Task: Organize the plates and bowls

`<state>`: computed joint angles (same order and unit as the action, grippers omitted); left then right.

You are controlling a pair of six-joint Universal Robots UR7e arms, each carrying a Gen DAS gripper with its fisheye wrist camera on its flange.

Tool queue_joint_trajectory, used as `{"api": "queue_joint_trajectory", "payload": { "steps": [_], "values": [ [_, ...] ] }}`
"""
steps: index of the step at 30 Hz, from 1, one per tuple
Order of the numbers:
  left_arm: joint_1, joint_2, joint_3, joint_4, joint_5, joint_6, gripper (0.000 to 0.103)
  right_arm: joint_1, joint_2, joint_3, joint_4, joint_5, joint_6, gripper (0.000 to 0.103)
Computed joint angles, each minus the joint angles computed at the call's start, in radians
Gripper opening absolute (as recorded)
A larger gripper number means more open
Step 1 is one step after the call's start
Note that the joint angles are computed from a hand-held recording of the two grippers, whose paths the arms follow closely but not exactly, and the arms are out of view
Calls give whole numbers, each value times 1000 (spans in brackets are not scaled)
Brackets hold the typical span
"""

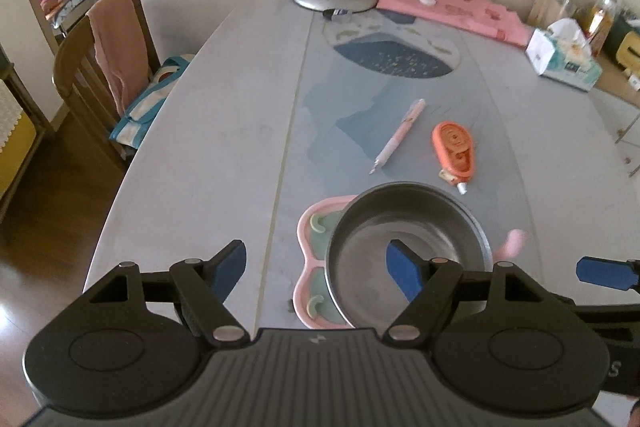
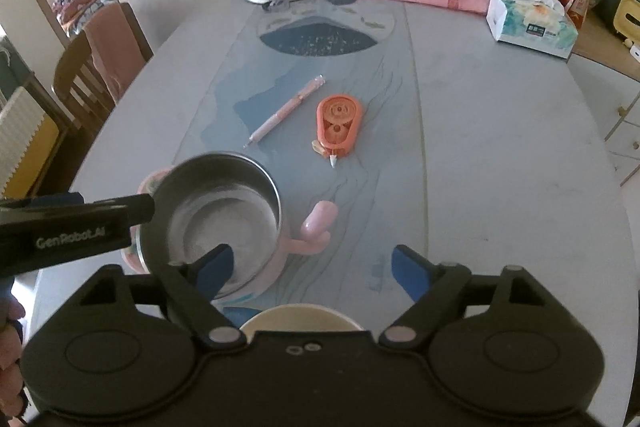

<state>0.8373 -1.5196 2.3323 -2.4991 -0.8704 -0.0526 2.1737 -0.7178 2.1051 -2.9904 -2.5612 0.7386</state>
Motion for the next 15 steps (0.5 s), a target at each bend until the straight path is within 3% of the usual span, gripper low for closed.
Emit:
{"api": "queue_joint_trajectory", "payload": {
  "steps": [7, 8, 13, 15],
  "values": [
    [30, 67, -13, -40, -2, 3, 74, -22, 36, -22, -27, 32, -23, 75],
    [32, 74, -15, -40, -4, 5, 66, -25, 41, -25, -29, 35, -23, 73],
    [39, 103, -13, -60, 17, 19, 58, -38, 59, -32, -52, 54, -25, 59],
    [48, 111, -20, -53, 18, 9, 49, -44, 64, -30, -67, 58, -25, 51]
  ]
}}
